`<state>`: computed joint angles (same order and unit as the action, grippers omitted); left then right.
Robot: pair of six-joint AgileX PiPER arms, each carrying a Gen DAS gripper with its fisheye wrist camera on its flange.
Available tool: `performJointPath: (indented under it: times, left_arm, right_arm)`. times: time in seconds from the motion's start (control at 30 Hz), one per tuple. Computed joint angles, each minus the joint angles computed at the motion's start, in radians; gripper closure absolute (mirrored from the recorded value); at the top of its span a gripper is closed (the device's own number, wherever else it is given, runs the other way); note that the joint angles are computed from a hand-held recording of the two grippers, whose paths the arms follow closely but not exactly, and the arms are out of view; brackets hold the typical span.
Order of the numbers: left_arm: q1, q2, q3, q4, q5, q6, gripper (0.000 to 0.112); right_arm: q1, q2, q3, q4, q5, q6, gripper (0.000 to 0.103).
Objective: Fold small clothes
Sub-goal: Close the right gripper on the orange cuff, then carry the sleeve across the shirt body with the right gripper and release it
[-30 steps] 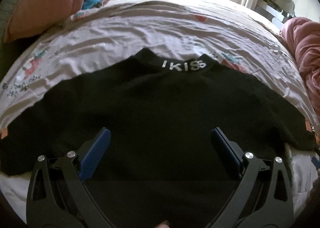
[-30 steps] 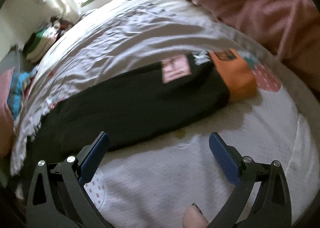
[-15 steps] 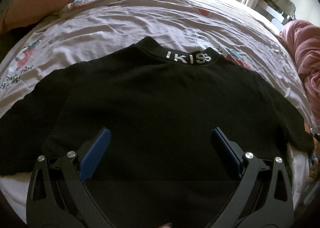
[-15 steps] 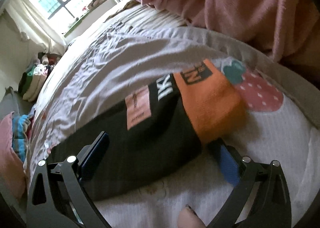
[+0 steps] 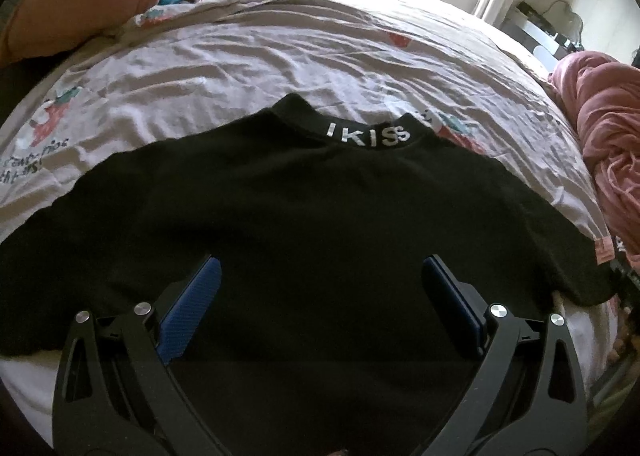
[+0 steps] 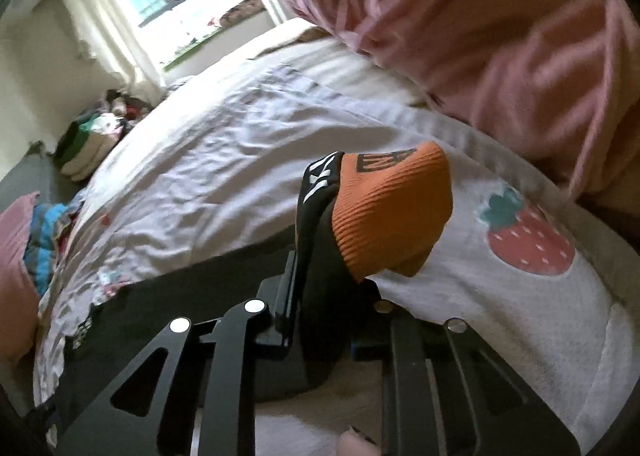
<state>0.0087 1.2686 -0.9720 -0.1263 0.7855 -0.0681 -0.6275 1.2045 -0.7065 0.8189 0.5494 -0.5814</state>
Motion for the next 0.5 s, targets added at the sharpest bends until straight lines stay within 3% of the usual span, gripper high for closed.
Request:
performJointPath:
  times: [0.27,0.5]
  left_arm:
    - [0.002,-0.03,-0.014,0.017,0.028,-0.02,0.018]
    - [0.081,-0.067,-0.041,-0.067,0.08,0.056,0.019]
  right_arm:
    - [0.169,-0.106,-0.068,-0.109,0.041,0.14,0.086]
    - [0.359,-0.167,-0.114,-0.259,0.036,0.331,0.086]
